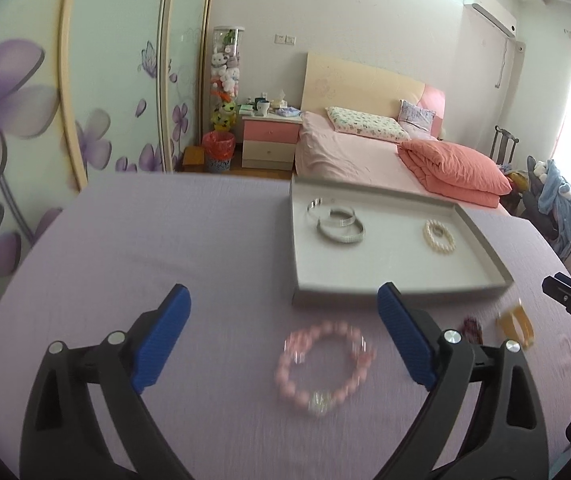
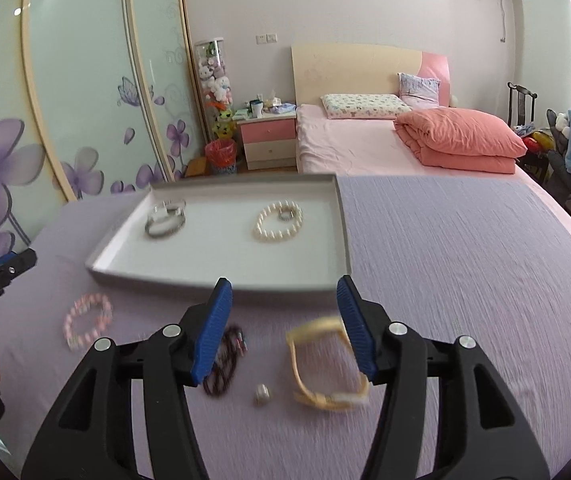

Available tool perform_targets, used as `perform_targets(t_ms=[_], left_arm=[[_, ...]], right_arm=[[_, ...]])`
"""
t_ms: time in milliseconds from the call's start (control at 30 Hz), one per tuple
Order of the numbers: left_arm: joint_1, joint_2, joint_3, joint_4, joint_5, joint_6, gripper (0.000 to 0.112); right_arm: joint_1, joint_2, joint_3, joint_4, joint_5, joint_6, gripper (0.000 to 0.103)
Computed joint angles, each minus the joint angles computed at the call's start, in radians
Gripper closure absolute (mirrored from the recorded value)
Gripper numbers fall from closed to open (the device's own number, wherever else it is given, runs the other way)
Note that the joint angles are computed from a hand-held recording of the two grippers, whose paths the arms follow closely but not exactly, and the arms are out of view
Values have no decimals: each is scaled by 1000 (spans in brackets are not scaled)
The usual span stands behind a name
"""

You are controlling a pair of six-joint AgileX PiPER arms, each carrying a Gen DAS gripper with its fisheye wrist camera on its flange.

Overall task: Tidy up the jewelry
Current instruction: 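Grasp the yellow watch strap with the right tool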

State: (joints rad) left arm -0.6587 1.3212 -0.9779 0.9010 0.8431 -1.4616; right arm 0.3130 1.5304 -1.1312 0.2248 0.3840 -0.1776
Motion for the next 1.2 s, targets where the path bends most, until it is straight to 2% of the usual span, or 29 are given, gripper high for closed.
perform_targets(t_ms=[167, 233, 367, 533, 633, 833, 1200], left_arm=[[-106, -20, 78, 35, 49, -92, 16], [-149, -14, 98, 52, 65, -126, 15], [-187, 12, 112, 63, 74, -146, 15], [-185, 29, 123, 66, 49, -170, 15], [-178, 40, 126, 61, 37, -176, 15], [-168, 47, 130, 49, 21, -165, 15], [-151, 50, 132, 33, -3, -155, 15]], right_arm=[[-13, -48, 129, 52, -42, -66, 45], [-26, -49, 153, 84, -50, -98, 40], [-44, -13, 152, 22, -56, -47, 35], [-47, 47, 110, -28, -42, -17, 30], [-49, 88, 71, -25, -13, -11, 30], [-35, 130, 26, -119, 4, 85, 29], [-36, 160, -14, -136, 33, 95, 29]])
